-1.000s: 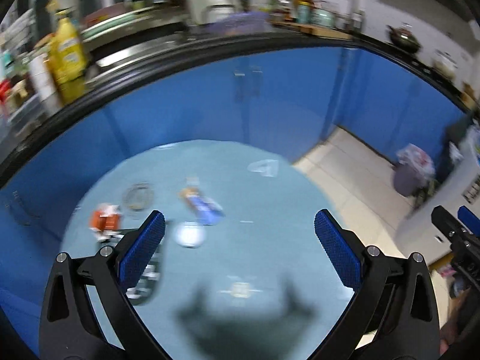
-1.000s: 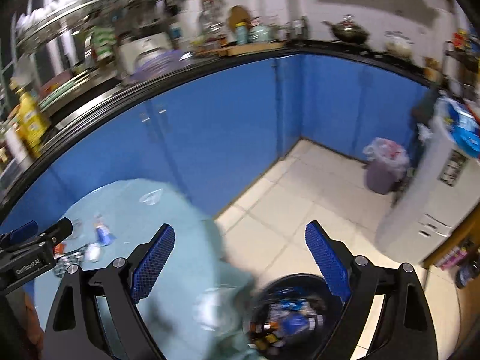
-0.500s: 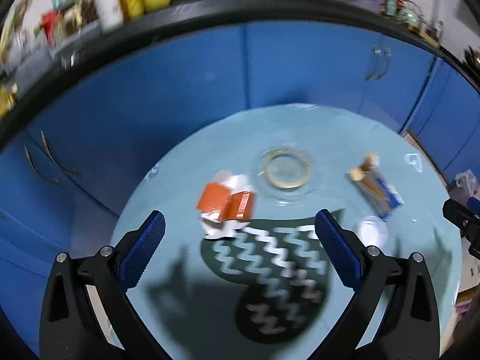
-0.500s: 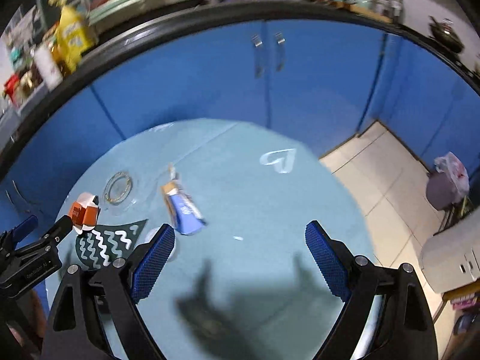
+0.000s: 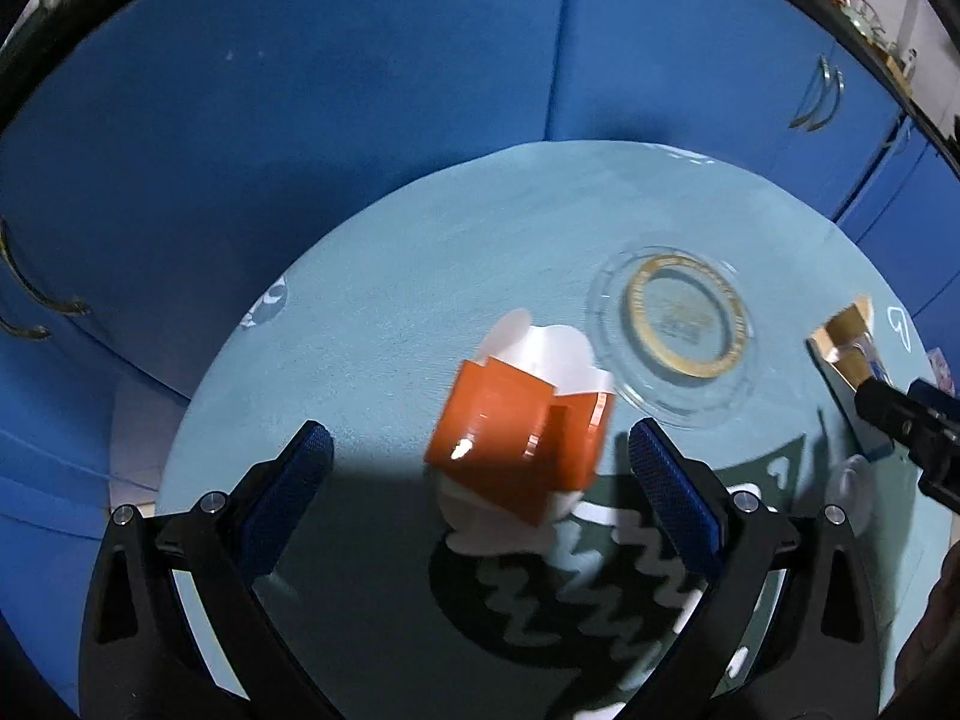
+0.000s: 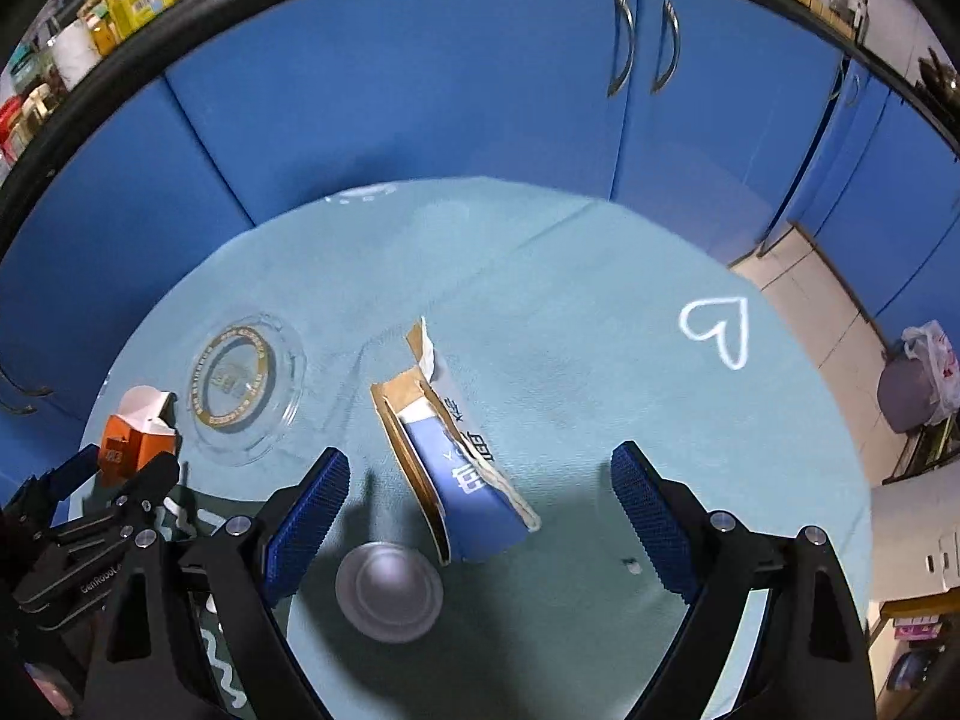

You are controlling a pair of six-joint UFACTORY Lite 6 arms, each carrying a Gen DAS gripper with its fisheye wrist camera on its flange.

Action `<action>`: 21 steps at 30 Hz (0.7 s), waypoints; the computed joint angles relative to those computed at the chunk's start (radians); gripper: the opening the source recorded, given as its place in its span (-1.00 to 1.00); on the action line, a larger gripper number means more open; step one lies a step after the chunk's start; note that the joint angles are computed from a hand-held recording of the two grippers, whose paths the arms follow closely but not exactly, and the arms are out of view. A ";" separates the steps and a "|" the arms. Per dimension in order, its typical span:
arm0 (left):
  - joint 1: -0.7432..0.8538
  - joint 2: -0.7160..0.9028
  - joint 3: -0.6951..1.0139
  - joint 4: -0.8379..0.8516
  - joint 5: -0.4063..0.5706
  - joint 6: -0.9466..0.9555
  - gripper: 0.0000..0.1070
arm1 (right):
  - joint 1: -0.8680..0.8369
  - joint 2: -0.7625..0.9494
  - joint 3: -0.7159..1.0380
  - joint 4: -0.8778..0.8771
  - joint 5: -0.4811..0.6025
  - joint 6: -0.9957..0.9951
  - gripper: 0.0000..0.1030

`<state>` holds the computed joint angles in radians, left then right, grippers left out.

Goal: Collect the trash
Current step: 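Grasp the orange-and-white paper box with the left tool while the right tool grasps the beige carton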

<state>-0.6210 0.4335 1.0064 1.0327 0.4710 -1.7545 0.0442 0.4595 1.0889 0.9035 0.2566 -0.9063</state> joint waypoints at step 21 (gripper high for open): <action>-0.082 -0.150 -0.057 -0.016 0.068 -0.041 -0.24 | -0.005 -0.227 -0.182 -0.105 -0.082 0.044 -0.38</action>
